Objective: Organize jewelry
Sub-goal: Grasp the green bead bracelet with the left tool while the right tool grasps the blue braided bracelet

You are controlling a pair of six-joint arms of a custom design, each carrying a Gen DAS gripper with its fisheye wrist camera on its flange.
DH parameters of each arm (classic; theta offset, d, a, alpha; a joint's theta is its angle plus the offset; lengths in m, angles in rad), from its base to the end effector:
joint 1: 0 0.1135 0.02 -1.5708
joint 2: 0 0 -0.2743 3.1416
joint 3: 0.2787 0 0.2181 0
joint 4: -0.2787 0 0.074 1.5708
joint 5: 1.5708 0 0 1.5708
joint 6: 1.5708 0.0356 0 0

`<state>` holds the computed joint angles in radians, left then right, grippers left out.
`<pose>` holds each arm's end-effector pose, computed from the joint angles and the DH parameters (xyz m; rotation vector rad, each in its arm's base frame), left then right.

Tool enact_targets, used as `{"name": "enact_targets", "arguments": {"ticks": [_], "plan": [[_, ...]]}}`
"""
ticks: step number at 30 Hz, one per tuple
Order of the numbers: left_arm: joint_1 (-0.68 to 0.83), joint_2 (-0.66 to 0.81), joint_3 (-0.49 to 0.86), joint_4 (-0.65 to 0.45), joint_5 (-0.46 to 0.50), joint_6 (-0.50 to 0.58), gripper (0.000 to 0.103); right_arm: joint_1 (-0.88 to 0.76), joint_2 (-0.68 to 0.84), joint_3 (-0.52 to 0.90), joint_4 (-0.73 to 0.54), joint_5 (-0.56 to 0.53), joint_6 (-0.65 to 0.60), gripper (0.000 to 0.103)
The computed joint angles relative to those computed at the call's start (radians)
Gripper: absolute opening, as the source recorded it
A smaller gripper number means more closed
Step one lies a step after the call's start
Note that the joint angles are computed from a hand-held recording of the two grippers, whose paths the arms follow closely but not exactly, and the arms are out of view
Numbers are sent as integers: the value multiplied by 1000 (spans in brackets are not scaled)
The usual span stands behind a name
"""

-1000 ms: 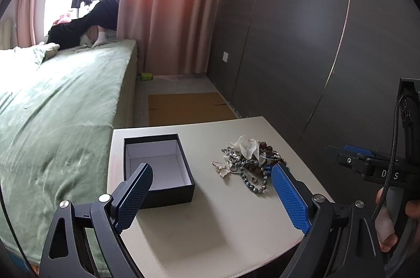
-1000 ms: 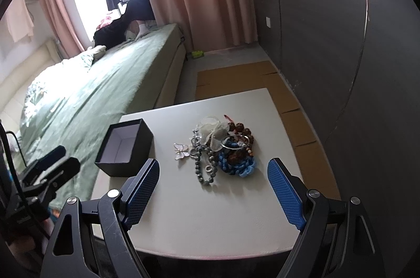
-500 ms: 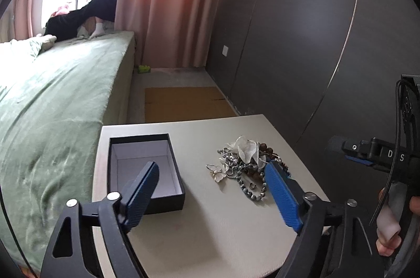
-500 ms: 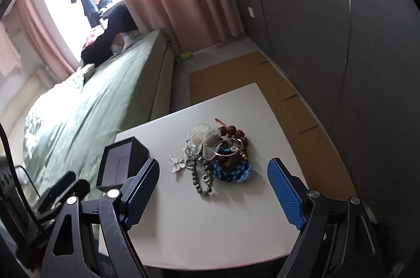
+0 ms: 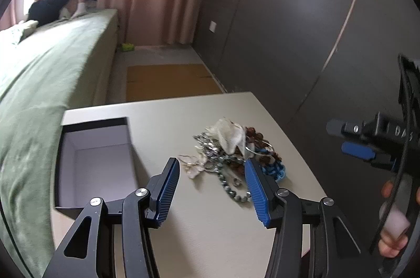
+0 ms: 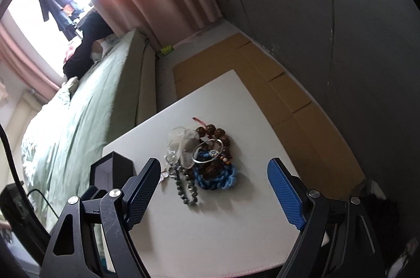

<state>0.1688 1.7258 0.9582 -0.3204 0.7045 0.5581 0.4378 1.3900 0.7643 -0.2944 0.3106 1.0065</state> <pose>0.3014 0.0280 0.1925 0.6731 2.2983 -0.6107 0.2230 0.0924 0.2233 0.8095 2.3095 0.2578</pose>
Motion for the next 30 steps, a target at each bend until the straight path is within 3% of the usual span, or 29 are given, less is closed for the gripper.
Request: {"name": "enact_targets", "arguments": {"ticks": [8,12,16,21,24,28,30], "plan": [[-112,19,-61,55,-67,17,50,-104,-19,-48,47,-103,-44,84],[-156,54,-58,57,-83,3,47,-151,-8,-68,84,-174,-56,77],[-185,97,-49,66,-115,-10,32,-163,11,-64,97,-196,-65,74],[-185,146,-22,45,-98,-28,31,-181,25,-72,133,-242,-72,73],[-196,172,-22,52,-104,-32,30,-187,37,-79,163,-273,-75,67],[-224,216,-16,81,-117,-46,12,-183,79,-72,186,-292,-85,64],[-225,218,-14,75,-119,-43,10,-190,123,-66,199,-309,-91,61]]}}
